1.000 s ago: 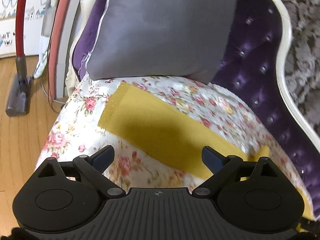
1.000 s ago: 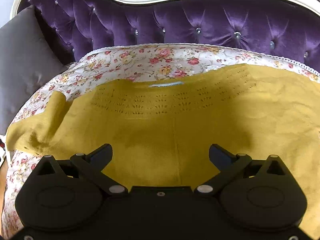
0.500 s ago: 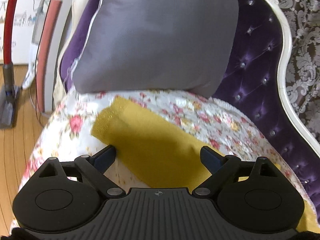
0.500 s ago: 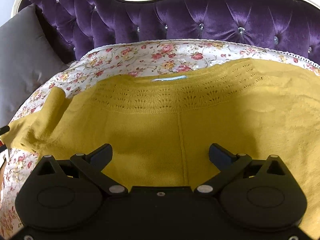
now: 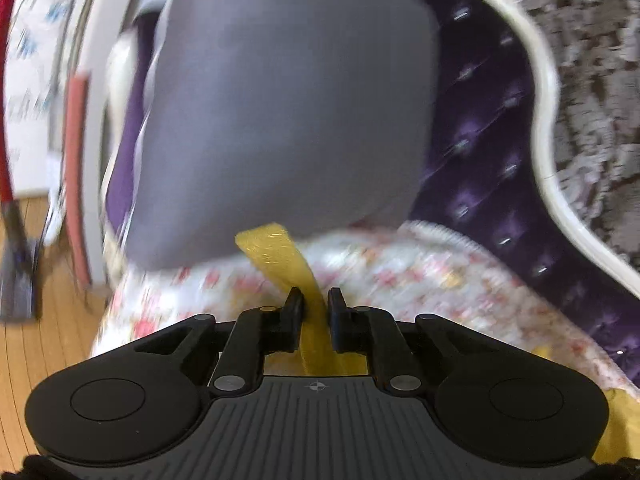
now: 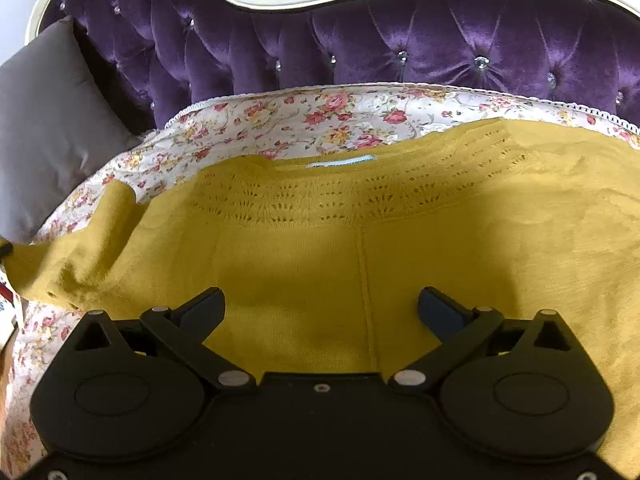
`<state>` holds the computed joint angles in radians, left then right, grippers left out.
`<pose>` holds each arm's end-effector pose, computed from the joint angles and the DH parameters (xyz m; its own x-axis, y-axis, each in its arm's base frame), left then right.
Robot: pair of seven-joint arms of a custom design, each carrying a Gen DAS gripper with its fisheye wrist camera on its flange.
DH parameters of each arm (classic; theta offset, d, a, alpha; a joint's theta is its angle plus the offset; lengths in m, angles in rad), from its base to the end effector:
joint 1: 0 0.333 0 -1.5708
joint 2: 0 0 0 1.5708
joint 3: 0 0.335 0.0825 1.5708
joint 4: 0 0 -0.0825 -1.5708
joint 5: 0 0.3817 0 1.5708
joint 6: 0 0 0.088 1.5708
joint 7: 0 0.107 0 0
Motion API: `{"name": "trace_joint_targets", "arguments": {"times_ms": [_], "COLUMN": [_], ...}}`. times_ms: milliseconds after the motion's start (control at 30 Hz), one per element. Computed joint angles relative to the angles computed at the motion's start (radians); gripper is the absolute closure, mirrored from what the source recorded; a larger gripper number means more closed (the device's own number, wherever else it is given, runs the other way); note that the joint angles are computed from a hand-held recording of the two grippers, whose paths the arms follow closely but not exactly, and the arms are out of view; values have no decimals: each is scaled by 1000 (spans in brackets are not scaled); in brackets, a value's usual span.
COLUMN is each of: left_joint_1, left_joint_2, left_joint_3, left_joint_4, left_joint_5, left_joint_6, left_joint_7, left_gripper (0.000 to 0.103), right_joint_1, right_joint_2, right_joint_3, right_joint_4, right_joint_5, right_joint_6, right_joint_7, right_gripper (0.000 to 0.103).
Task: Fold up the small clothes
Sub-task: 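Lift the sleeve with the left gripper and lay it across the sweater body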
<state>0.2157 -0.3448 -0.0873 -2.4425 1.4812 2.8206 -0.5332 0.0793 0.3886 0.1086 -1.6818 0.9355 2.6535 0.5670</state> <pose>0.4532 0.0061 0.4923 0.6256 -0.7018 0.3407 -0.1984 -0.5655 -0.8005 0.6981 0.0994 0.4511 0.5094 -0.8325 -0.2177 -0.6529 -0.2091 -0.7281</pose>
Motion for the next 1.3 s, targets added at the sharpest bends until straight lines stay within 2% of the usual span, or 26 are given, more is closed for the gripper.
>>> {"name": "trace_joint_targets", "arguments": {"times_ms": [100, 133, 267, 367, 433, 500, 567, 667, 800, 900, 1067, 1133, 1200, 1233, 1300], "left_joint_1": [-3, 10, -6, -29, -37, -51, -65, -100, -136, -148, -149, -142, -129, -128, -123], "left_joint_2": [-50, -63, -78, -44, -26, -6, 21, 68, 140, 177, 211, 222, 222, 213, 214], "left_joint_3": [-12, -28, -33, -54, -66, -76, -92, -108, -95, -67, -39, -25, -13, -14, -11], "left_joint_4": [45, 70, 171, 265, 297, 299, 287, 249, 186, 152, 131, 132, 126, 115, 119], "left_joint_5": [3, 67, 53, -19, -37, -83, -113, -190, -225, -250, -203, -196, -166, -157, -177], "left_joint_6": [-27, -39, -49, -68, -65, -84, -130, -235, -303, -294, -276, -251, -217, -217, -225], "left_joint_7": [36, -10, 78, 224, 254, 331, 414, 539, 596, 590, 578, 565, 524, 499, 476], "left_gripper": [90, 90, 90, 89, 79, 40, 23, 21, 21, 21, 21, 25, 48, 53, 74], "right_joint_1": [-10, -15, -34, -46, -54, -59, -55, -43, -20, -7, 12, 5, 3, 5, 11], "right_joint_2": [0, -1, -12, -20, -27, -42, -54, -60, -55, -52, -46, -46, -47, -47, -51], "right_joint_3": [-1, 0, 1, -2, -3, -1, -3, -11, -17, -13, -6, 0, 2, 1, -3], "right_joint_4": [3, 3, -4, -10, -15, -34, -55, -70, -81, -88, -98, -99, -102, -102, -107], "right_joint_5": [17, 26, 62, 88, 103, 127, 142, 139, 117, 102, 71, 76, 84, 83, 69], "right_joint_6": [0, -3, -22, -49, -82, -95, -87, -80, -38, 5, 66, 56, 61, 64, 70], "right_joint_7": [6, 5, -14, -12, -18, -55, -99, -132, -158, -187, -204, -214, -217, -214, -200], "right_gripper": [1, 1, 1, 1, 1, 1, 1, 1, 1, 0, 0, 0, 0, 0, 0]}}
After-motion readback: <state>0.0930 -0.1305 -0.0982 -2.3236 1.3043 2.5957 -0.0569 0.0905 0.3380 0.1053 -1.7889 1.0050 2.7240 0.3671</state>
